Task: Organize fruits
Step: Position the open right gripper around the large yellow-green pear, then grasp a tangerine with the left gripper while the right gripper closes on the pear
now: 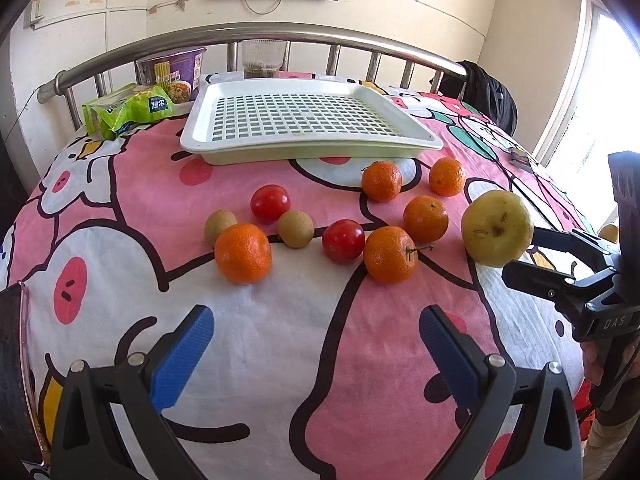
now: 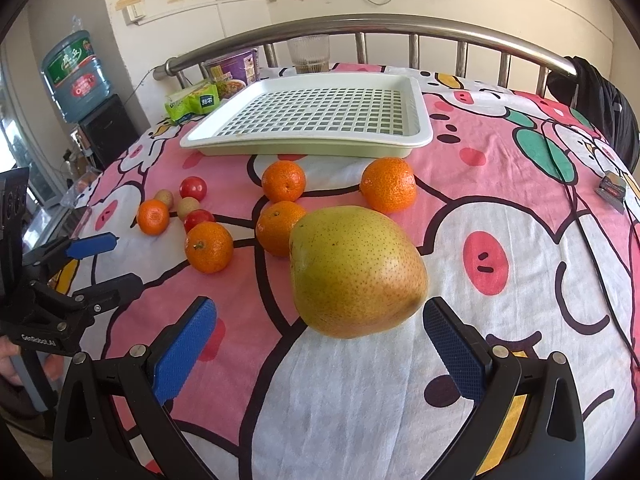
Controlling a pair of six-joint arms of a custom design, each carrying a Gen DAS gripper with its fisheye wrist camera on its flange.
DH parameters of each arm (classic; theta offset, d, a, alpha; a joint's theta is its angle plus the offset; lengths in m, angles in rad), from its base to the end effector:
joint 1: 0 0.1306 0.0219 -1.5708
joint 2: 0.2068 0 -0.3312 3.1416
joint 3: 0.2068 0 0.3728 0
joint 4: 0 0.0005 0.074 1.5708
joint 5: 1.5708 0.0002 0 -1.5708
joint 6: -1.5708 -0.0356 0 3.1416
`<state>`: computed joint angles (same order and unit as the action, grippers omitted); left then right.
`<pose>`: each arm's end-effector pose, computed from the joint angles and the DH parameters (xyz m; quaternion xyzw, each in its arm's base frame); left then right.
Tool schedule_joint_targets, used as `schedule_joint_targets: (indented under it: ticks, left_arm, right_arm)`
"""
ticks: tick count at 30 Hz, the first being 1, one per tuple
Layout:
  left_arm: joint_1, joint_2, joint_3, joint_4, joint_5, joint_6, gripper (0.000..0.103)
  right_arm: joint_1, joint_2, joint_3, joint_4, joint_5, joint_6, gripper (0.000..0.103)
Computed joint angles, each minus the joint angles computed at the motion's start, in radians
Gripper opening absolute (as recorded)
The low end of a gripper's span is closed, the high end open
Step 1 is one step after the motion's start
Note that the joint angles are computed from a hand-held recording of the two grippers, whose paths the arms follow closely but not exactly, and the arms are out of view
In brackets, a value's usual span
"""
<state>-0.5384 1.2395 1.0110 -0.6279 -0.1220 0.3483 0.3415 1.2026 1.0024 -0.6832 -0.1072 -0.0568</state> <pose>0.3586 -0.2097 0.2921 0.0675 0.9329 -0.0981 0.3398 0.3789 0.1382 0.2987 -0.1512 0.9281 0.1160 0.3199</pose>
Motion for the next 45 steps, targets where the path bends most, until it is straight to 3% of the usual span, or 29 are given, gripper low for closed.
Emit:
schedule_joint_targets:
  ticks: [8,13,25,30,33,40,45]
  left_arm:
    - [0.038,-0.003,0.004,-0.004,0.013,0.006,0.096]
    - [0.062,0.036,0.036,-0.029,0.006,0.000,0.081]
    - [0.104,0.104,0.073,-0.038,0.010,0.007,0.060]
    - [0.113,0.115,0.081,-0.033,0.019,0.007,0.048]
    - [0.113,0.119,0.085,-0.031,0.030,0.004,0.038]
    - [0.102,0.084,0.068,-0.022,0.040,0.004,0.037]
    - [0.093,0.038,0.055,-0.006,0.042,0.015,0.036]
  right_arm:
    - [-0.018,-0.003,-0.003,0.010,-0.022,-0.008,0.101]
    - [-0.027,0.014,0.009,0.007,-0.026,-0.009,0.095]
    - [-0.030,0.059,0.051,-0.005,-0.012,-0.002,0.090]
    - [-0.030,0.089,0.073,-0.017,0.024,0.009,0.079]
    - [-0.037,0.097,0.081,-0.017,0.009,0.013,0.079]
    - [-0.024,0.095,0.081,-0.014,0.035,0.023,0.078]
    - [-0.038,0.096,0.086,-0.023,-0.025,-0.011,0.077]
